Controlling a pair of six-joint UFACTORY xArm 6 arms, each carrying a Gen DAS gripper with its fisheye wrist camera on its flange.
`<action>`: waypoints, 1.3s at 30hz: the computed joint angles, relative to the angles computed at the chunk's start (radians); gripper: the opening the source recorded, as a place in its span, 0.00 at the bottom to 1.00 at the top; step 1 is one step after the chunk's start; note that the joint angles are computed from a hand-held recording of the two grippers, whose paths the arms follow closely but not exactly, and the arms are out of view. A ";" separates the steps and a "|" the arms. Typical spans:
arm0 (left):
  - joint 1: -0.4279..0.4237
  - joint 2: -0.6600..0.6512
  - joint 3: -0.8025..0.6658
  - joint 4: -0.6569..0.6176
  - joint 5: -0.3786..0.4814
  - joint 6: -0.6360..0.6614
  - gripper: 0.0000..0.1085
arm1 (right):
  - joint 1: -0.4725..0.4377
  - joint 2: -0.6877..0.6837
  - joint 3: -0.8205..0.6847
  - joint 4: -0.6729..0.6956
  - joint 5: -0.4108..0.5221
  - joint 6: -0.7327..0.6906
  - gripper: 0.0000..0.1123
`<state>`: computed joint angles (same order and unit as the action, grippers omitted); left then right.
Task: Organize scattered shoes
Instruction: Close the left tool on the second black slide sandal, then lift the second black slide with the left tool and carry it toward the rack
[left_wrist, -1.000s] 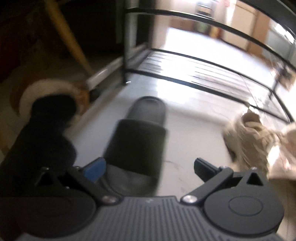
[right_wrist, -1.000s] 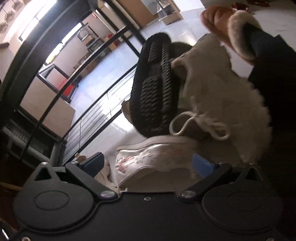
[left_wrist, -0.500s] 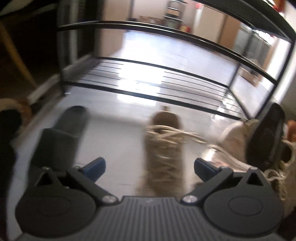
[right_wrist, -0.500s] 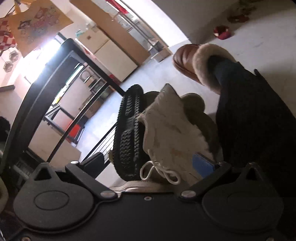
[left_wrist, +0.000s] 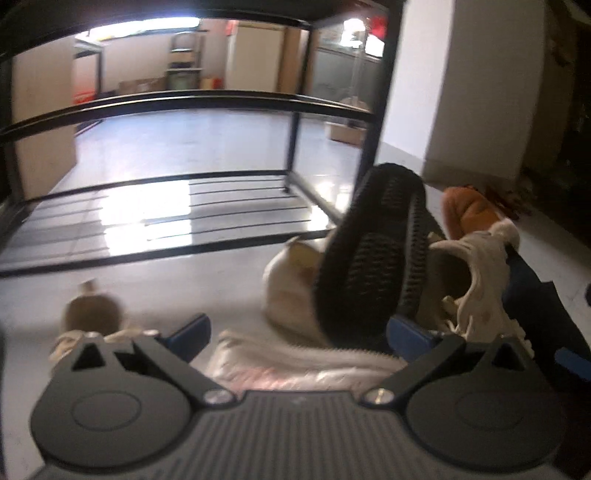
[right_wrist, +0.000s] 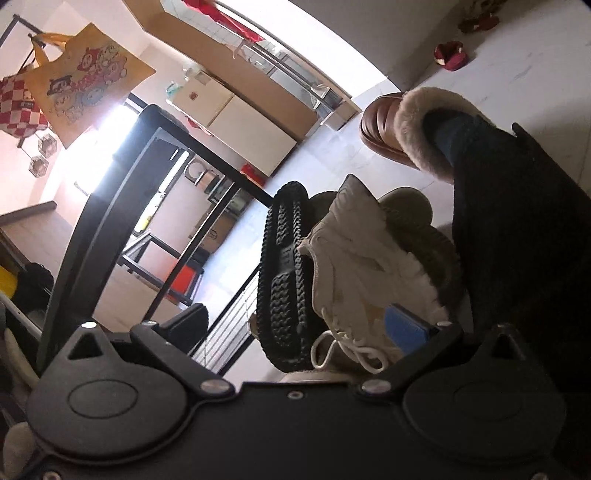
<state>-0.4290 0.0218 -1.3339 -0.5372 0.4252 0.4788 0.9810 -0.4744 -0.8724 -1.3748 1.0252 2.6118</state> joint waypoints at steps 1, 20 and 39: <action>-0.005 0.026 -0.025 -0.018 0.002 0.012 0.94 | 0.001 -0.001 0.000 -0.002 -0.001 0.000 0.92; -0.037 0.498 -0.577 -0.283 0.176 0.243 0.94 | -0.088 -0.003 0.023 -0.093 -0.147 0.092 0.92; 0.043 0.459 -0.608 -0.317 0.443 0.101 0.46 | -0.105 0.002 0.026 -0.103 -0.172 0.125 0.92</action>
